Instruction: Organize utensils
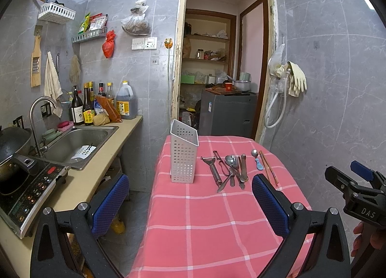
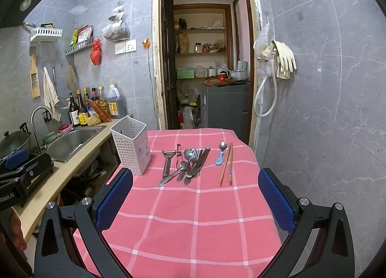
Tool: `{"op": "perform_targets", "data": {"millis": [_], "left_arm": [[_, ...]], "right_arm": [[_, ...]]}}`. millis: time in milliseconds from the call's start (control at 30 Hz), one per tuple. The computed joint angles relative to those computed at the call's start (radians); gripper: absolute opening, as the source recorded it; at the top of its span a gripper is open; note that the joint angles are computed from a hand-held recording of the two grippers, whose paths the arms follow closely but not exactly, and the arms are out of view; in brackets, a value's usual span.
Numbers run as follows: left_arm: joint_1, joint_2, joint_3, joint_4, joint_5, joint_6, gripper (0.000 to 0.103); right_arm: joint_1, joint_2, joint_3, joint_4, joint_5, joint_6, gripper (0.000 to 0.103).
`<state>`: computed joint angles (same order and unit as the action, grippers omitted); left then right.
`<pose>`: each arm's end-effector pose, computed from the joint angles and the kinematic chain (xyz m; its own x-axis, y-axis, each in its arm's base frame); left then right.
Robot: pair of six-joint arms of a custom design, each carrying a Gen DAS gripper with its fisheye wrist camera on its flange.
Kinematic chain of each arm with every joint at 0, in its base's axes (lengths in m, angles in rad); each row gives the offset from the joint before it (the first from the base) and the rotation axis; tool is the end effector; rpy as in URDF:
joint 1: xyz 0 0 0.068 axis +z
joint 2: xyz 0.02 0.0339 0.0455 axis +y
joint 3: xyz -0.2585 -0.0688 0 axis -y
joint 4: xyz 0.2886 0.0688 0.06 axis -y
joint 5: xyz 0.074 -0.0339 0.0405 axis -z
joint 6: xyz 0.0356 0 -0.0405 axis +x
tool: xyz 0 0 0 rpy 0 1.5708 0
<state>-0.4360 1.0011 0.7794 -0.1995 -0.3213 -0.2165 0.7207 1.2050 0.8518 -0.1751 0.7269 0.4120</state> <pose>0.2528 -0.1054 0.2822 -0.3919 -0.0423 -0.9190 0.0566 0.9959 -0.0699 0.2455 0.1841 0.2607 -0.3718 0.0717 -0.9255 0.0950 0.9947 0.0389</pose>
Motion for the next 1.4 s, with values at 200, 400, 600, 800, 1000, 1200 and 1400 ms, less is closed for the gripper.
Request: {"op": "perform_targets", "data": {"millis": [200,400,600,800,1000,1200,1400], "left_arm": [[0.063,0.007,0.003,0.000,0.065,0.019,0.103],[0.086,0.031,0.018,0.000,0.084,0.016,0.103],[0.099,0.063,0.040,0.016,0.089,0.024,0.103],[0.121,0.100,0.068,0.021,0.108,0.041,0.103],[0.133,0.159,0.120,0.024,0.123,0.045,0.103],[0.130,0.274,0.210,0.049,0.122,0.051,0.103],[0.109,0.441,0.351,0.081,0.099,0.046,0.103]], "right_arm": [[0.003,0.006,0.002,0.004,0.007,0.006,0.102],[0.000,0.010,0.011,-0.009,0.000,0.024,0.102],[-0.001,0.046,0.033,0.010,-0.007,0.021,0.102],[-0.004,0.072,0.056,0.006,-0.009,0.022,0.102],[-0.039,0.121,0.112,0.011,-0.040,-0.010,0.102],[-0.120,0.174,0.170,0.049,-0.114,-0.072,0.102],[-0.225,0.262,0.256,0.098,-0.211,-0.154,0.102]]}}
